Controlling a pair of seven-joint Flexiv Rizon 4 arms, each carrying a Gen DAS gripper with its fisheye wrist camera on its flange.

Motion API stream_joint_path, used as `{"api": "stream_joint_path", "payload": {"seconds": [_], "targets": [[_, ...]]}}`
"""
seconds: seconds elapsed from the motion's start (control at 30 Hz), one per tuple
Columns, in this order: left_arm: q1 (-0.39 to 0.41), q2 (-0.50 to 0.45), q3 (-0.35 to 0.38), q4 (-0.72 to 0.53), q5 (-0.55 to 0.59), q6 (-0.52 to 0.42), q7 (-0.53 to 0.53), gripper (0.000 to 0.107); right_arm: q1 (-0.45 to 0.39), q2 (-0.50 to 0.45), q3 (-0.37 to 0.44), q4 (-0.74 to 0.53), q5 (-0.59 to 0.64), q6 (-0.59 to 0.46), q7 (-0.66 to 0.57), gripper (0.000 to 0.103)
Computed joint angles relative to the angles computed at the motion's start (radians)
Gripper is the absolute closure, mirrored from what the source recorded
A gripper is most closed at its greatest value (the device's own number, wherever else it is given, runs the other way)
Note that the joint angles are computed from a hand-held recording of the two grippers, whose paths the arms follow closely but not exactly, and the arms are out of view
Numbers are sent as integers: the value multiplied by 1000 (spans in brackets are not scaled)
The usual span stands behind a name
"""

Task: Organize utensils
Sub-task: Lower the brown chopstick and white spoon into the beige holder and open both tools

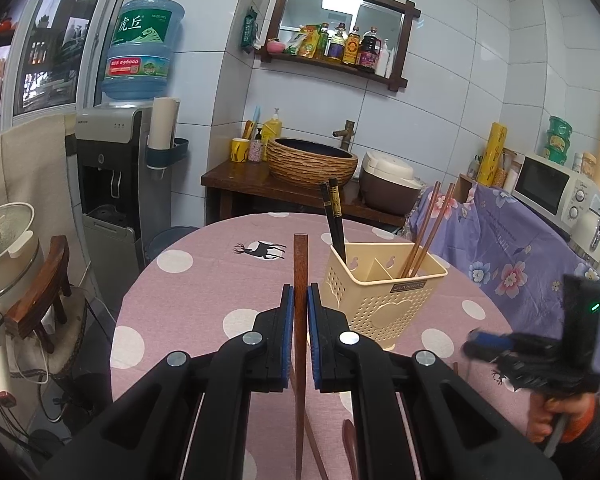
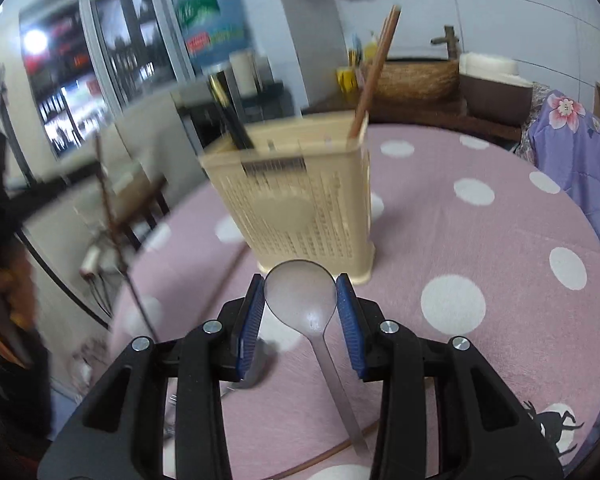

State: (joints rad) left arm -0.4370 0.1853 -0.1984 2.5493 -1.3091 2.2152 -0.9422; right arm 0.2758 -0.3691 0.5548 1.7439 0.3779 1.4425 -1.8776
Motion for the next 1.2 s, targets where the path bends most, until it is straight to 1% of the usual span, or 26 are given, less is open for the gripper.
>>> {"api": "stream_joint_path", "payload": {"seconds": [0.1, 0.17, 0.2, 0.27, 0.3, 0.37, 0.5, 0.57, 0.67, 0.77, 0.83, 0.93, 1.0, 1.1, 1.17, 1.2], "targets": [[1, 3, 3, 5, 14, -1, -16, 99, -9, 25, 12, 9, 14, 16, -14, 66], [5, 7, 9, 14, 34, -5, -33, 99, 19, 36, -15, 28, 1, 42, 12, 66], [7, 9, 7, 15, 35, -6, -35, 99, 9, 34, -3, 24, 10, 43, 13, 66], [11, 13, 4, 18, 41, -8, -36, 99, -43, 24, 55, -1, 60, 20, -18, 66], [13, 16, 2, 19, 44, -8, -35, 99, -56, 20, 71, -11, 83, 15, -30, 66], [17, 21, -2, 21, 48, -2, -33, 99, -49, 24, 69, -11, 101, 31, -43, 66], [28, 36, 7, 30, 88, -11, -59, 99, -91, 13, 131, -32, 169, 39, -119, 66], [40, 47, 12, 34, 116, -32, -77, 99, -98, 12, 149, -43, 198, 42, -151, 66], [66, 55, -2, 32, 130, -39, -77, 99, -108, 8, 168, -63, 238, 35, -191, 66], [84, 61, -16, 28, 136, -39, -68, 99, -89, 7, 148, -83, 262, 18, -201, 66], [90, 68, -20, 25, 139, -43, -60, 99, -97, 2, 155, -105, 295, -4, -223, 66], [107, 97, -4, 16, 189, -100, -67, 99, -102, 2, 156, -143, 359, -37, -265, 66], [137, 118, -29, 1, 190, -120, -40, 99, -96, 7, 146, -176, 395, -51, -291, 66], [176, 146, -47, -29, 230, -145, -28, 99, -67, 11, 118, -241, 431, -51, -317, 66], [187, 157, -32, -66, 301, -156, -46, 99, -36, 8, 89, -294, 442, -45, -318, 66], [206, 157, -44, -94, 323, -152, -41, 99, -10, 2, 68, -329, 431, -43, -307, 66]]}}
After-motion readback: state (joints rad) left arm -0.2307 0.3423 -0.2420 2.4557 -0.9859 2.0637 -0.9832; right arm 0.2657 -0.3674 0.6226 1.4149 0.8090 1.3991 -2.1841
